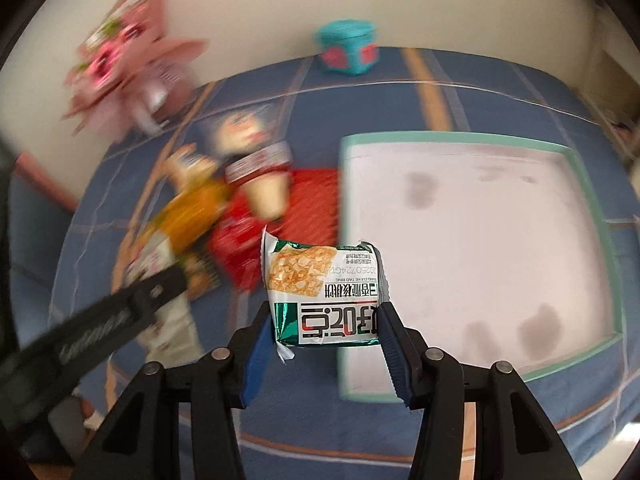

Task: Organize snacks
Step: 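Lift and carry both held packs over the white teal-rimmed tray, then open both tools to drop the packs into the tray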

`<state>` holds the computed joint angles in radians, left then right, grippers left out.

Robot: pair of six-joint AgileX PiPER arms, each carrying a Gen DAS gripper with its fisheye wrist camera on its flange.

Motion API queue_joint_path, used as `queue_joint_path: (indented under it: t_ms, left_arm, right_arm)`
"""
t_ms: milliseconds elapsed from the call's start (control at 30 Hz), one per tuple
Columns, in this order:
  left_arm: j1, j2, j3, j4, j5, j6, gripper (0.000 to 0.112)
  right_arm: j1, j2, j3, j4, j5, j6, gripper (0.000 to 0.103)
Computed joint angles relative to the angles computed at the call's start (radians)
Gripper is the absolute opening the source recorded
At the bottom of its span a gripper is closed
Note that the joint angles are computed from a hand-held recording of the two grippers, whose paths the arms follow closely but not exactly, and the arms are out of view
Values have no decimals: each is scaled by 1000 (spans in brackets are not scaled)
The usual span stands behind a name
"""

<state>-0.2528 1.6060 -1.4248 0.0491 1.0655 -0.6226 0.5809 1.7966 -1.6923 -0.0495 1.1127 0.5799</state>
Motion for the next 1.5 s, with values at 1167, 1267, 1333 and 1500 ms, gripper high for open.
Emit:
queue_joint_path:
  t_ms: [1167, 1267, 1333, 1500]
  left_arm:
    - [-218, 574, -745, 30, 93, 159, 64]
    - [-215, 555, -730, 31, 100, 156, 70]
    - [-211, 535, -710, 37, 107, 145, 71]
    - [-184, 445, -595, 35, 99, 105, 86]
  right_arm:
    - [-316, 167, -131, -98, 23, 80, 56]
    - [-317, 155, -127, -94, 38, 76, 56]
    - [-313, 142, -120, -97, 45, 81, 56]
    - [-288, 95, -77, -97, 48, 78, 67]
